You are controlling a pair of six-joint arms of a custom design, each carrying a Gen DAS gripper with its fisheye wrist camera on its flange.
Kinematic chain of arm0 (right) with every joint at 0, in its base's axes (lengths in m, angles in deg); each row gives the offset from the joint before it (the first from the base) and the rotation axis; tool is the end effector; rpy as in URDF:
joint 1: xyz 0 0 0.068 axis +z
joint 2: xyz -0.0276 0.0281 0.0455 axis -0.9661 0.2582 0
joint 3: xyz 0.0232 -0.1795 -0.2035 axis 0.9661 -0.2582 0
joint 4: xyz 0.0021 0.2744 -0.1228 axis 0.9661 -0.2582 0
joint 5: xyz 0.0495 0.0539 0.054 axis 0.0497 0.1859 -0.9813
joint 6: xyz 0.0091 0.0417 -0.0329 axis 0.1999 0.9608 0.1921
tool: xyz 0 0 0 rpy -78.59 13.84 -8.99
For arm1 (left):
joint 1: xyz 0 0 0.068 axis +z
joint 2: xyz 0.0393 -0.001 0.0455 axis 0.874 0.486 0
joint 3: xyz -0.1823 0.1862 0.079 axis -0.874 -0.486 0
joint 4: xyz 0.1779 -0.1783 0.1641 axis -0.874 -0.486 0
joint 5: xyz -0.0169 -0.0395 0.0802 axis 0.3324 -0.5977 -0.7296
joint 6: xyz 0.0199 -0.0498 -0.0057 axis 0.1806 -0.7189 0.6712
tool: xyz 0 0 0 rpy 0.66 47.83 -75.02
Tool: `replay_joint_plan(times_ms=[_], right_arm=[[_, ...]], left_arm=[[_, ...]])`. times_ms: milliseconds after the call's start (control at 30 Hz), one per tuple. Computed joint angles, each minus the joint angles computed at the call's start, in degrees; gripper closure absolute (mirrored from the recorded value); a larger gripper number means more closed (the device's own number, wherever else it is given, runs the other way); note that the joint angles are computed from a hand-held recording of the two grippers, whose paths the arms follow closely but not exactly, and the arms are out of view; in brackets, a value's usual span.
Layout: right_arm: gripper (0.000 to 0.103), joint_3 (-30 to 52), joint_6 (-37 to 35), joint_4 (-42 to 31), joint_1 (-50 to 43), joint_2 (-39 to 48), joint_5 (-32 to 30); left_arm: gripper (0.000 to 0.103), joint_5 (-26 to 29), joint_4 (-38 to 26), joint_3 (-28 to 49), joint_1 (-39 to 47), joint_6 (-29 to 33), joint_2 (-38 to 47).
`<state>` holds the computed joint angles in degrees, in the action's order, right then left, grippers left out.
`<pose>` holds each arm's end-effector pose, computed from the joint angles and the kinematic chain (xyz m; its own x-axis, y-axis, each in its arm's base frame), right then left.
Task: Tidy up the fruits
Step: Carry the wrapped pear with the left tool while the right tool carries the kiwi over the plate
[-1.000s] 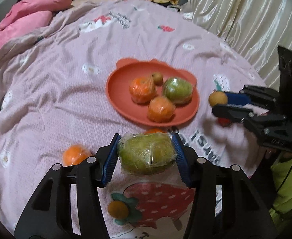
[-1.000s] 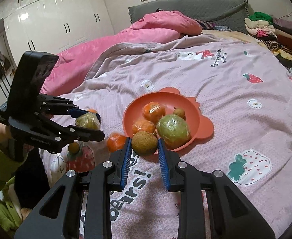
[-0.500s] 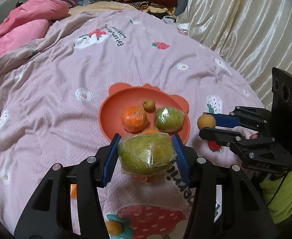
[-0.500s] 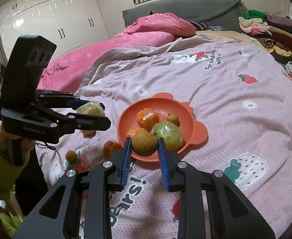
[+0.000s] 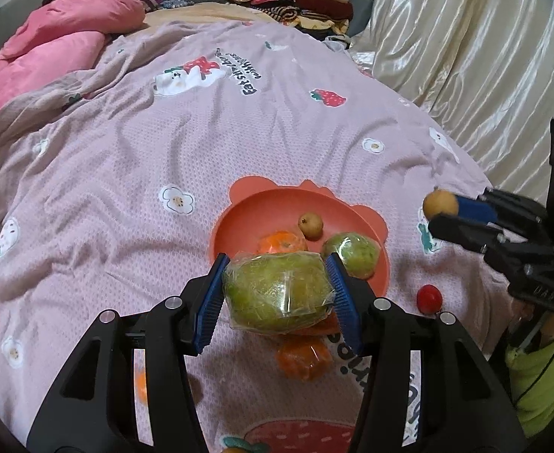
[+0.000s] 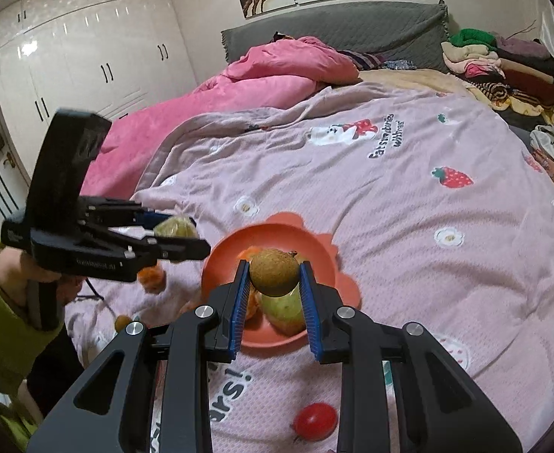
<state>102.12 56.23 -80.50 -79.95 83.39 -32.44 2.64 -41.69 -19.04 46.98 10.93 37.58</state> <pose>0.1561 0.0075 0.1458 -0.6314 -0.2121 -0.7459 -0.5330 0.8173 0.2188 0.1933 -0.0568 0.1282 -0.7878 0.2190 -0.5757 0.3839 0.9055 -0.1809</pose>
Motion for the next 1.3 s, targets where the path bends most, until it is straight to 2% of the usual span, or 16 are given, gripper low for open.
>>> replay_joint_plan(times_ms=[233,467,667,967,1300], right_arm=[[0.078,5.2,1.1,6.6,3.0,12.6,1.6],[0.078,10.0,2.9,10.9,7.1,20.5,4.3],[0.078,10.4,2.2,14.5,7.1,26.2,4.3],[0.078,10.2,1.1,15.6,6.8,29.3,4.3],[0.078,10.0,0.6,17.5,7.5,32.9,7.0]], left_arm=[[0.059,-0.9,2.6,1.2,-0.2,0.5,5.4],[0.059,-2.2,5.2,2.1,-0.8,0.3,10.2],[0.059,-3.6,7.0,2.5,-0.6,0.7,13.2],[0.059,-4.0,8.7,2.8,-1.0,1.1,15.9],[0.059,-5.3,10.3,2.1,-3.5,-0.1,16.8]])
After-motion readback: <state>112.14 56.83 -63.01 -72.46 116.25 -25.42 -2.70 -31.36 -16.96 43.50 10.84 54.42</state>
